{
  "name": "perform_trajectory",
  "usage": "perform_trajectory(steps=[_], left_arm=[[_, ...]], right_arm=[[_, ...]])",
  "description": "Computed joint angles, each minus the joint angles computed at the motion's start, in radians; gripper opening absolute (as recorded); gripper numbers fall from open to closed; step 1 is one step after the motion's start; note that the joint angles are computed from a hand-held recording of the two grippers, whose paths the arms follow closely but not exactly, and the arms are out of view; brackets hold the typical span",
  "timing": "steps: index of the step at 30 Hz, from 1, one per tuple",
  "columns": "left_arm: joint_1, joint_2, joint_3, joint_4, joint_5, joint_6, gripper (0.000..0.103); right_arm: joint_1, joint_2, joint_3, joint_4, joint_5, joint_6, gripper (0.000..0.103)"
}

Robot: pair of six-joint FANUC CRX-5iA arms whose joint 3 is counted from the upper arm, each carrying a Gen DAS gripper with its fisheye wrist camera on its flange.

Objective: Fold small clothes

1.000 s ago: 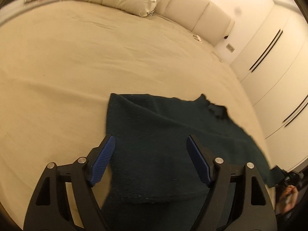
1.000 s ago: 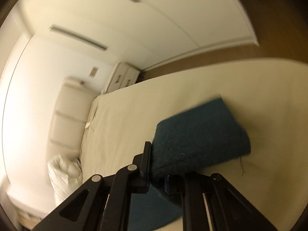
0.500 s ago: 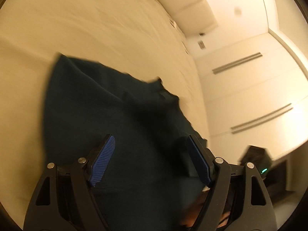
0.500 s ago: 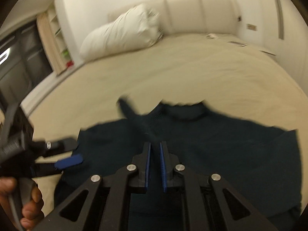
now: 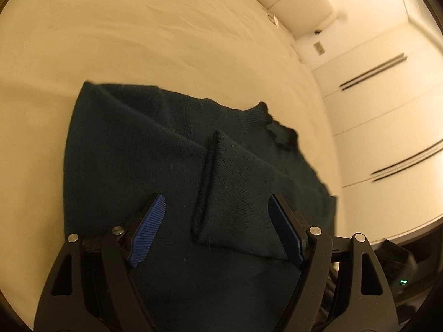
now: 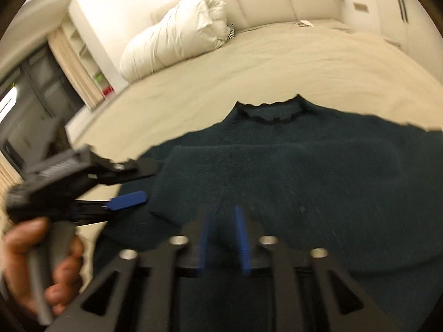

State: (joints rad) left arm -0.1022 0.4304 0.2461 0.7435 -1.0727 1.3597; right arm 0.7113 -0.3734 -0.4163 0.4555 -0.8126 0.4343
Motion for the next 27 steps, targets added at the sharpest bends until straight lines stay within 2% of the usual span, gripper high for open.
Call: perform_trajectory(steps=[1,5,7,10,11,13,15,18,21,25,27], left_arm=[[-0.006,0.018,0.028,-0.02,-0.019,0.004,0.076],[-0.026,0.034,0.061,-0.065,-0.023,0.015,0.072],[-0.036,0.05,0.092,-0.078,-0.055,0.006,0.044],[-0.053,0.07,0.142,-0.145,-0.079,0.029,0.034],[-0.049,0.062,0.13,-0.139,-0.078,0.03,0.032],[-0.042,0.059,0.114,-0.115,-0.075,0.027,0.021],[-0.031,0.043,0.083,-0.09,-0.071,0.011,0.015],[-0.028,0.006,0.043,-0.074,-0.04,-0.023,0.009],[-0.027,-0.036,-0.002,-0.062,-0.007,-0.055,0.009],[-0.015,-0.112,-0.093,-0.017,0.048,-0.108,0.008],[-0.007,-0.139,-0.135,0.019,0.079,-0.142,0.008]], right_arm=[[0.0,-0.032,-0.021,-0.004,0.014,-0.03,0.053],[-0.054,-0.19,-0.117,-0.088,0.115,-0.148,0.058],[-0.087,-0.293,-0.198,-0.075,0.16,-0.29,0.062],[-0.145,-0.419,-0.298,-0.079,0.21,-0.473,0.07],[-0.157,-0.454,-0.328,-0.073,0.222,-0.533,0.07],[-0.185,-0.496,-0.362,-0.087,0.236,-0.605,0.07],[-0.209,-0.523,-0.402,-0.073,0.285,-0.677,0.07],[-0.236,-0.555,-0.462,-0.012,0.361,-0.8,0.07],[-0.243,-0.6,-0.505,0.048,0.374,-0.898,0.069],[-0.303,-0.63,-0.578,0.151,0.481,-1.076,0.069],[-0.321,-0.607,-0.564,0.126,0.502,-1.053,0.071]])
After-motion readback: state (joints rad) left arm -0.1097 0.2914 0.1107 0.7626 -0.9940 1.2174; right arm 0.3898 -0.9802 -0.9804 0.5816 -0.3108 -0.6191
